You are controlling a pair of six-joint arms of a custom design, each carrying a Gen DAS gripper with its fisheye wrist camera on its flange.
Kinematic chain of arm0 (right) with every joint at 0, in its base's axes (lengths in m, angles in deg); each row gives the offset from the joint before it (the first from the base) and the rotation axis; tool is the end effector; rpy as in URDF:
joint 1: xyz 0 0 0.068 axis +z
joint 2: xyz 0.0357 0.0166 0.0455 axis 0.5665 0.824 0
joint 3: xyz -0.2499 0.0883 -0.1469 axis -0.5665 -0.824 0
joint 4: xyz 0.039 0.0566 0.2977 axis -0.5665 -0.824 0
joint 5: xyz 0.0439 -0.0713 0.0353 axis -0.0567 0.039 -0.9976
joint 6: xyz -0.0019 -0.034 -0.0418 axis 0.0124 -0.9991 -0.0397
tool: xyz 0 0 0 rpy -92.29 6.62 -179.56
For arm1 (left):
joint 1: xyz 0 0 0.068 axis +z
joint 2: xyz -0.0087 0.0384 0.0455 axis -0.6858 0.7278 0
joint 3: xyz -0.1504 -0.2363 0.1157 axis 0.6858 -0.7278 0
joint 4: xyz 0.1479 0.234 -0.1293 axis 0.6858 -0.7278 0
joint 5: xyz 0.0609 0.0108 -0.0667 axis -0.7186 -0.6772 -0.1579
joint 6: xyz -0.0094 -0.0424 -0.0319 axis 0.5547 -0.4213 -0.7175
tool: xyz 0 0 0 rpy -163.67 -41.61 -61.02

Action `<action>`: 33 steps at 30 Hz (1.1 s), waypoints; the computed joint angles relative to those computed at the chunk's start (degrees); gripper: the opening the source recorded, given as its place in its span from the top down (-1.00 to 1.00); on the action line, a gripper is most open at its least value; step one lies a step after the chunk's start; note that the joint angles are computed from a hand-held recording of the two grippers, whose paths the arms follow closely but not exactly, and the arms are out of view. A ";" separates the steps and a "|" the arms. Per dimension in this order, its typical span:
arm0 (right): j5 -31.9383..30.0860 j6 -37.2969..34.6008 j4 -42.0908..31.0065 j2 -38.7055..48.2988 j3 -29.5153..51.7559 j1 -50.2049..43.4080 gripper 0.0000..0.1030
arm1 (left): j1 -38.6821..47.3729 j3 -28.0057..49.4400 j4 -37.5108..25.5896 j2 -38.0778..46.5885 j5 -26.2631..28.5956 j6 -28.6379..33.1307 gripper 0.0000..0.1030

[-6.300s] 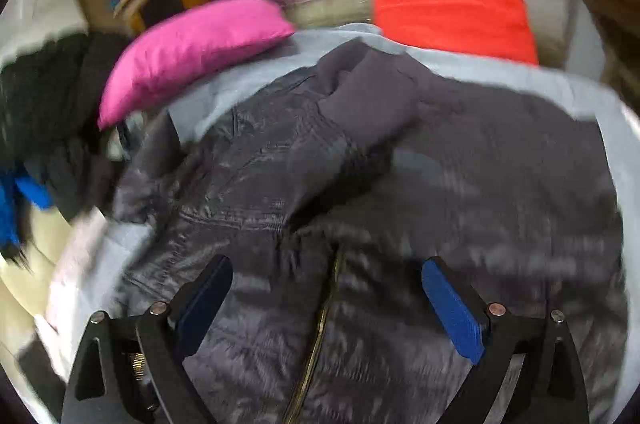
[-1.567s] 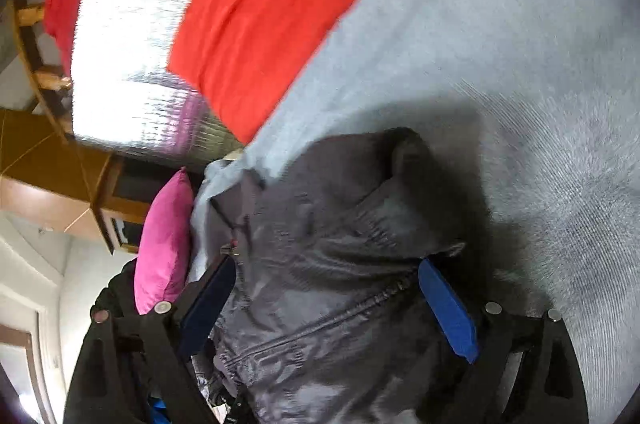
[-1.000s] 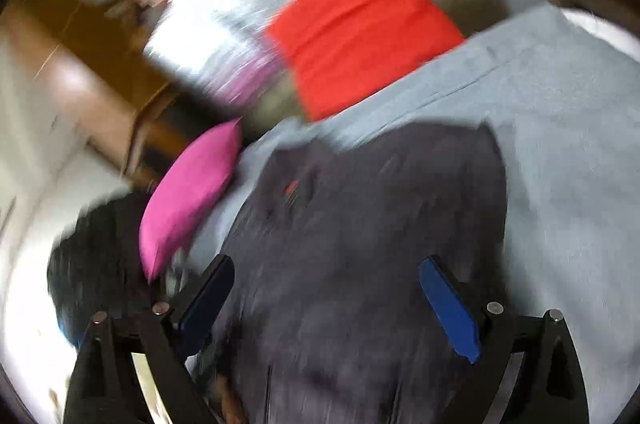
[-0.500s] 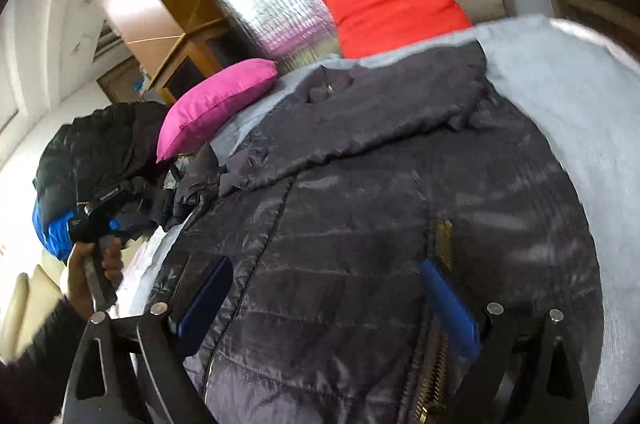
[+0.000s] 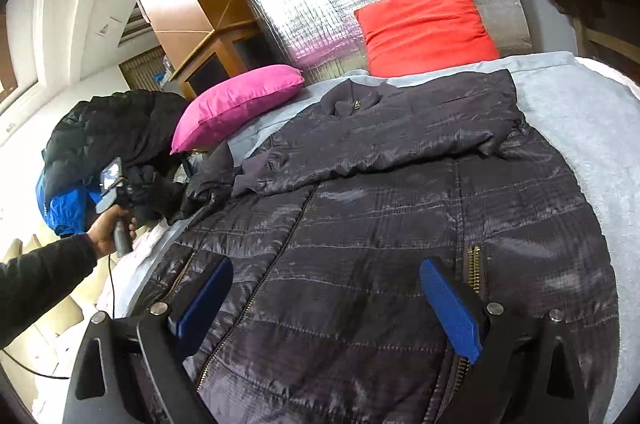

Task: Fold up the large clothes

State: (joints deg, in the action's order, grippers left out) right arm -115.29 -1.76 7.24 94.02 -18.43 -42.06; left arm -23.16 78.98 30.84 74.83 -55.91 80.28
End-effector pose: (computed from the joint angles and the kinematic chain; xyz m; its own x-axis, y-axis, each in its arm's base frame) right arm 0.0618 -0.1256 0.1789 -0.5698 0.2915 -0.7684 -0.1406 0.8866 0.4406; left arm 0.3851 0.1495 0.2182 -0.6278 -0.3256 -0.7070 -0.5374 0.8384 0.0912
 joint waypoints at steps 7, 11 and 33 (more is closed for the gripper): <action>0.09 -1.12 -0.73 0.21 -0.24 0.15 -0.87 | 1.29 3.22 -5.24 0.27 2.16 0.38 0.80; -0.02 -1.77 -1.53 0.95 0.10 -0.49 -0.87 | -0.76 0.15 -7.74 -9.70 6.80 1.03 0.81; -1.62 -9.82 -12.75 13.95 8.16 -6.91 -0.87 | -59.43 12.04 -18.35 -4.79 7.23 -25.25 0.04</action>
